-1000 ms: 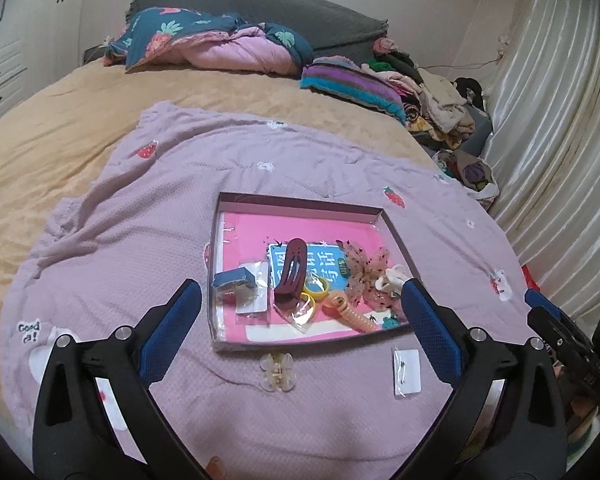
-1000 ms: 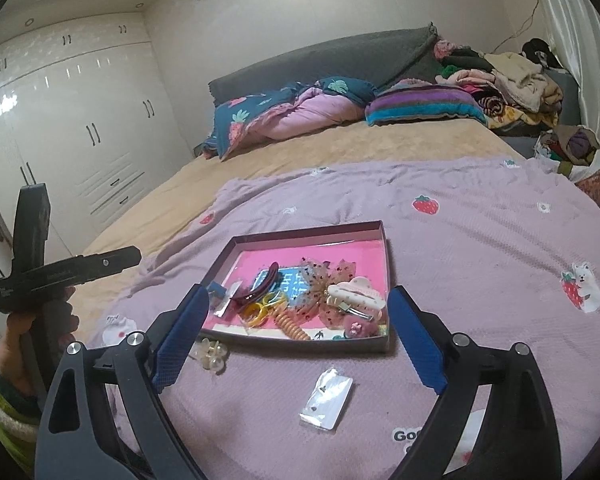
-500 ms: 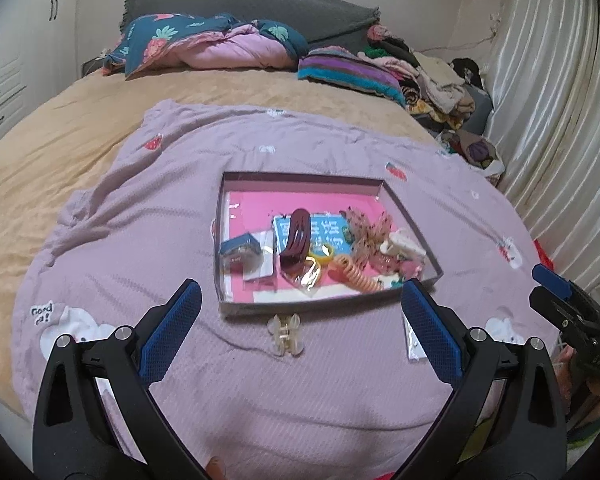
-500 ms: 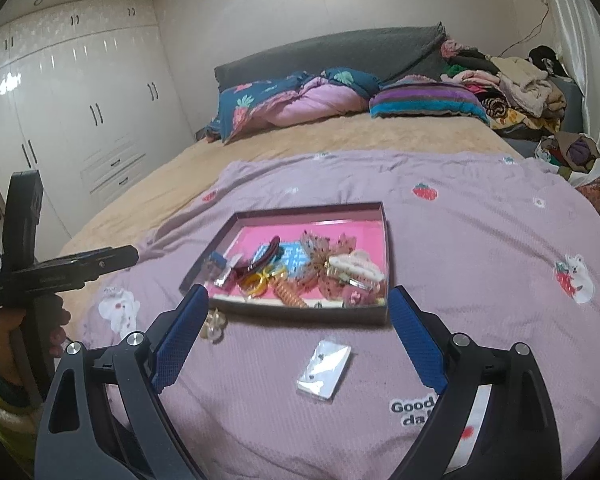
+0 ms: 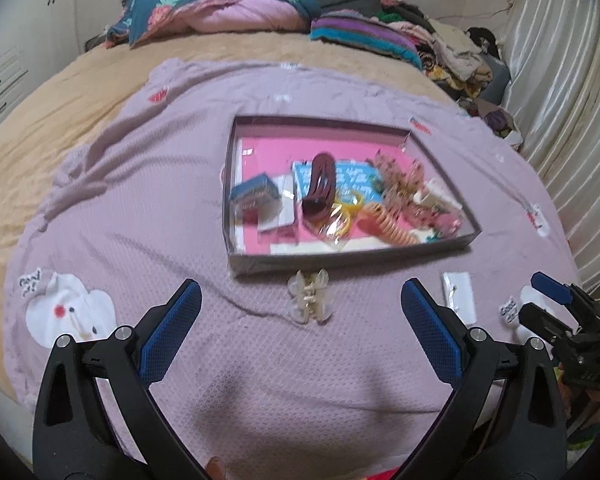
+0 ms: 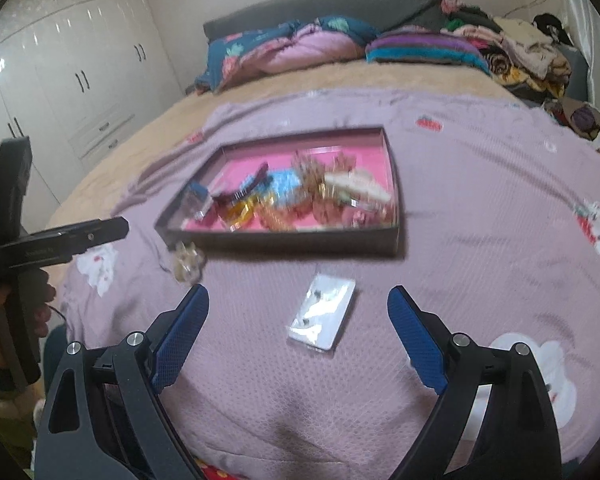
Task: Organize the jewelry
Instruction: 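Open both grippers over the tray and lift them back toward the last items, then grasp the clear flower claw clip with the left gripper while the right grasps the earring card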
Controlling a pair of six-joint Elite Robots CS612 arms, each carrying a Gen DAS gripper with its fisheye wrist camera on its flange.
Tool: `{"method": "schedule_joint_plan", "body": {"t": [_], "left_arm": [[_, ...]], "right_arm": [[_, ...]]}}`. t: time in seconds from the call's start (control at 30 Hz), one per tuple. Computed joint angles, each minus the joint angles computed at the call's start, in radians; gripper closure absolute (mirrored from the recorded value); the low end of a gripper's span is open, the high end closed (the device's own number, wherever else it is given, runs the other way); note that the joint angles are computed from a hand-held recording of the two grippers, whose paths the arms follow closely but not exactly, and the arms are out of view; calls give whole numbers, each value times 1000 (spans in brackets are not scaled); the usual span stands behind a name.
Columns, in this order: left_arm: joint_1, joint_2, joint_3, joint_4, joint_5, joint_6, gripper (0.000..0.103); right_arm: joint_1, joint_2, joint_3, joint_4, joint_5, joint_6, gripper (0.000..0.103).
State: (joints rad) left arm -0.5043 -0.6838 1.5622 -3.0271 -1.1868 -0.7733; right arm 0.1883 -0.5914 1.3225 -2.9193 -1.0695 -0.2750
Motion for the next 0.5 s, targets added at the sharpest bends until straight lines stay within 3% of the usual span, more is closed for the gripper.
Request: {"method": "schedule_joint_plan", "body": {"t": [0.3,0.5], "left_arm": [[18,37,-26,43,-65,-31,10],[22,72,-68,81,-111,-5,11]], "right_arm": [[22,56,-75,98,-100,-8,13],[42,91,-121,161,-156,-49,36]]}}
